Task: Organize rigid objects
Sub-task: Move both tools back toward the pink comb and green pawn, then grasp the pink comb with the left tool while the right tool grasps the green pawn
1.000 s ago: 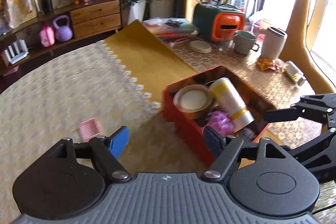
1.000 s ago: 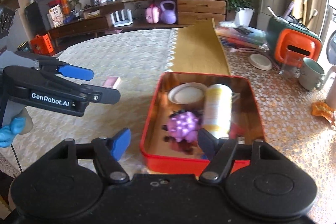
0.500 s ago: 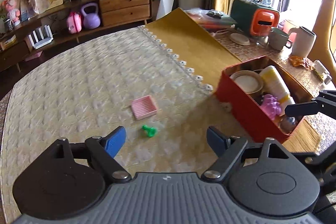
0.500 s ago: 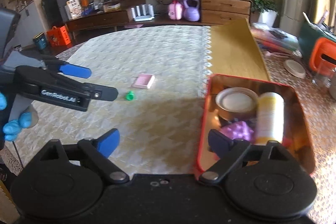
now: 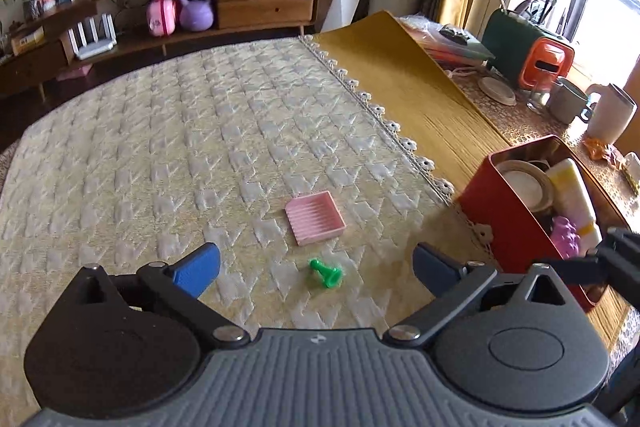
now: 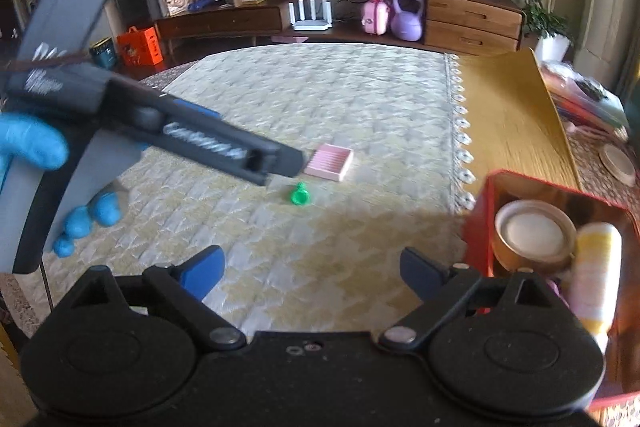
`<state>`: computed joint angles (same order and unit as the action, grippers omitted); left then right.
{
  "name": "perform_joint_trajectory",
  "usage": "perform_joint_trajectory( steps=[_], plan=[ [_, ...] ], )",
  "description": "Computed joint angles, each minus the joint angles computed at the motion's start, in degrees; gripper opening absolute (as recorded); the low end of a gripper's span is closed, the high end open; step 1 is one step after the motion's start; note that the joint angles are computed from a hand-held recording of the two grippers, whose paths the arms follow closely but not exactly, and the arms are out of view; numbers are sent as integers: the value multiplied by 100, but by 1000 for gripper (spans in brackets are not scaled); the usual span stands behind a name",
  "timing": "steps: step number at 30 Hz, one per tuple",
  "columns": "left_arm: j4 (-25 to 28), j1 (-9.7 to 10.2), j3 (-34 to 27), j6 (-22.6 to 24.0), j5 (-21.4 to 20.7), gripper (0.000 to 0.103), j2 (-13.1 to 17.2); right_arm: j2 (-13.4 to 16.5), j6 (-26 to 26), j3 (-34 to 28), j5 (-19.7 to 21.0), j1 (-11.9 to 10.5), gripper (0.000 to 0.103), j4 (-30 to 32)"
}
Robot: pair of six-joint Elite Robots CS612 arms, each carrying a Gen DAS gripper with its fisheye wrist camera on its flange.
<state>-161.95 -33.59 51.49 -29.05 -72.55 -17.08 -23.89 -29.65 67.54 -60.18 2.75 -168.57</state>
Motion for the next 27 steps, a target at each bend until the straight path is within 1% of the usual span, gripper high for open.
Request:
perform_joint_trajectory(
  steps=[3, 6, 10, 15, 17, 21, 23, 27],
  plan=[
    [265, 46, -329, 6, -47, 103, 157, 94, -42, -179, -6, 66, 92, 132],
    [471, 73, -657, 19, -19, 103, 325, 191, -167, -363, -29, 118, 85, 307],
    [855, 122, -1209, 79, -137, 103, 603, 326, -187, -586, -70, 179, 78, 408],
    [1366, 223, -1933, 6, -551, 103, 950, 513, -115, -892, -115, 239, 69, 507],
    [1552, 243, -2178, 22, -586, 103, 1063, 584, -111, -1005, -156, 262, 63, 510],
    [1710, 269, -2503, 108, -568, 103, 1227, 729, -85, -1262, -221, 294, 59, 600],
    [1686, 282, -2564, 155, -619, 103, 1274, 779, -77, -1342, -242, 304, 56, 636],
    [1783, 268, -2692, 280, -482, 103, 1357, 847, -99, -1422, -263, 320, 53, 624]
  ],
)
